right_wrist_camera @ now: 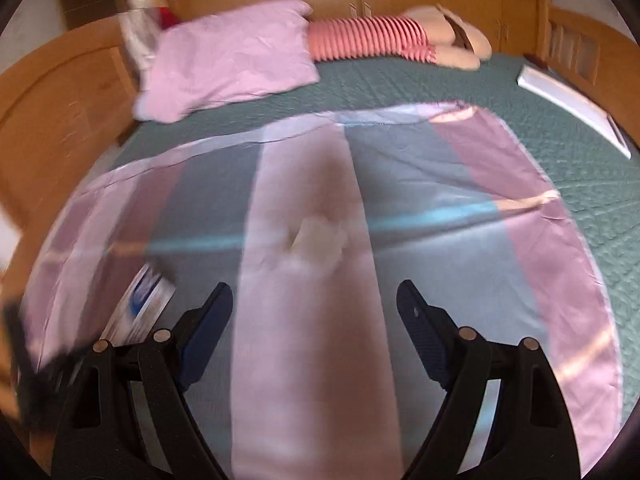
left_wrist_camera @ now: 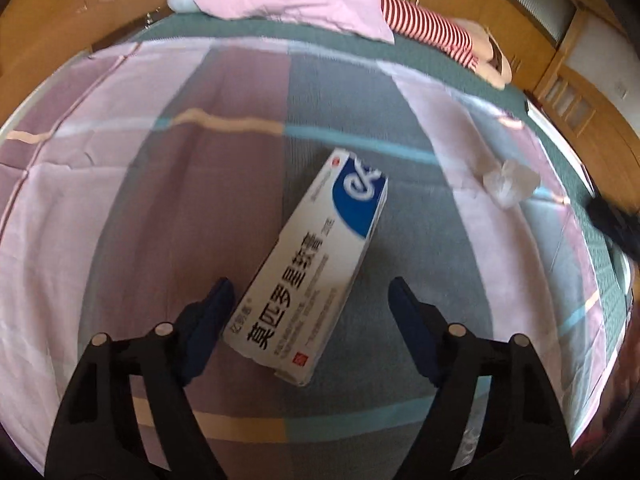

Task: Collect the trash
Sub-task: 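Grasp the white-and-blue toothpaste box with the left tool while the right grasps the white tissue, then carry the toothpaste box in the left tool to the basket and drop it while the right drops the tissue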

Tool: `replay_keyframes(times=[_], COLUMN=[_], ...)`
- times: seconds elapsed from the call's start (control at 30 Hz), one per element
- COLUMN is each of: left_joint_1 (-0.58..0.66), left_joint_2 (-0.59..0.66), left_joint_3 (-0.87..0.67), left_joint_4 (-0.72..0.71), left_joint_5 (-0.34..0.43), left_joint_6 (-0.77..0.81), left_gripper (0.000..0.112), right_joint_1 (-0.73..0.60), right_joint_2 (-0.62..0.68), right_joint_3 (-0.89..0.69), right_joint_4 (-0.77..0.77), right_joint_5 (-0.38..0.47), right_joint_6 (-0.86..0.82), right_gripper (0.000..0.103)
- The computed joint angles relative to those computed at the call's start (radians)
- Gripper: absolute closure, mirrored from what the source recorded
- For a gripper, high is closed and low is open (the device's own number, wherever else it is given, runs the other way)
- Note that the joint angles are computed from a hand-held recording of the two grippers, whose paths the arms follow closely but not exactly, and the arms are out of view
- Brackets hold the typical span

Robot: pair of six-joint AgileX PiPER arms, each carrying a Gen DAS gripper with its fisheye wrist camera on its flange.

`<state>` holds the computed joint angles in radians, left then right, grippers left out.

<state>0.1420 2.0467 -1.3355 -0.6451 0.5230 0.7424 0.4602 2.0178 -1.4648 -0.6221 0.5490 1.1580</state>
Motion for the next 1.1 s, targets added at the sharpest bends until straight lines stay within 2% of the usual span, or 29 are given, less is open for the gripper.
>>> replay_keyframes(times=[0.1,0.2,0.23,0.27,0.33,0.37,0.4,0.47,0.57,0.7,0.77,0.87,0.93,1.0,1.1], left_joint_1=[0.016,0.038,0.043,0.047,0.042,0.038,0.041,0.052,0.066,0.115,0.142,0.154,0.181,0.235,0.378], left_joint_2=[0.007,0.016,0.019,0.021,0.022,0.021,0.019,0.014,-0.022,-0.125,-0.224,-0.399,-0.518,-0.653,-0.902], left_joint_3=[-0.007,-0.006,-0.006,-0.001,0.0,0.0,0.001,0.004,0.048,0.158,0.269,0.457,0.579,0.701,0.865], left_joint_4=[-0.064,-0.147,-0.172,-0.199,-0.191,-0.177,-0.192,-0.215,-0.245,-0.36,-0.464,-0.56,-0.584,-0.581,-0.517], left_joint_5=[0.023,0.048,0.051,0.052,0.047,0.043,0.051,0.081,0.07,0.083,0.088,0.078,0.109,0.173,0.323], left_joint_6=[0.063,0.119,0.14,0.168,0.167,0.156,0.169,0.188,0.224,0.317,0.422,0.608,0.679,0.718,0.75], left_gripper=[0.028,0.026,0.027,0.03,0.06,0.062,0.075,0.076,0.076,0.076,0.076,0.076,0.076,0.076,0.076], right_joint_1=[-0.035,-0.039,-0.037,-0.036,-0.023,-0.008,0.001,0.021,0.062,0.177,0.245,0.395,0.529,0.647,0.829], right_joint_2=[0.187,0.356,0.386,0.403,0.43,0.417,0.378,0.314,0.166,-0.051,-0.148,-0.33,-0.448,-0.53,-0.634], right_joint_3=[-0.248,-0.502,-0.544,-0.566,-0.6,-0.575,-0.509,-0.407,-0.188,0.072,0.163,0.323,0.418,0.483,0.569], right_joint_4=[0.078,0.141,0.154,0.17,0.196,0.157,0.146,0.138,0.114,0.005,-0.062,-0.21,-0.293,-0.333,-0.355], right_joint_5=[0.094,0.282,0.308,0.313,0.339,0.329,0.29,0.237,0.124,0.078,0.087,0.15,0.242,0.342,0.503], right_joint_6=[-0.079,-0.183,-0.199,-0.222,-0.275,-0.253,-0.24,-0.194,-0.117,0.011,0.087,0.268,0.402,0.503,0.656], right_gripper=[0.021,0.022,0.034,0.056,0.069,0.073,0.073,0.074,0.074,0.074,0.074,0.074,0.074,0.074,0.074])
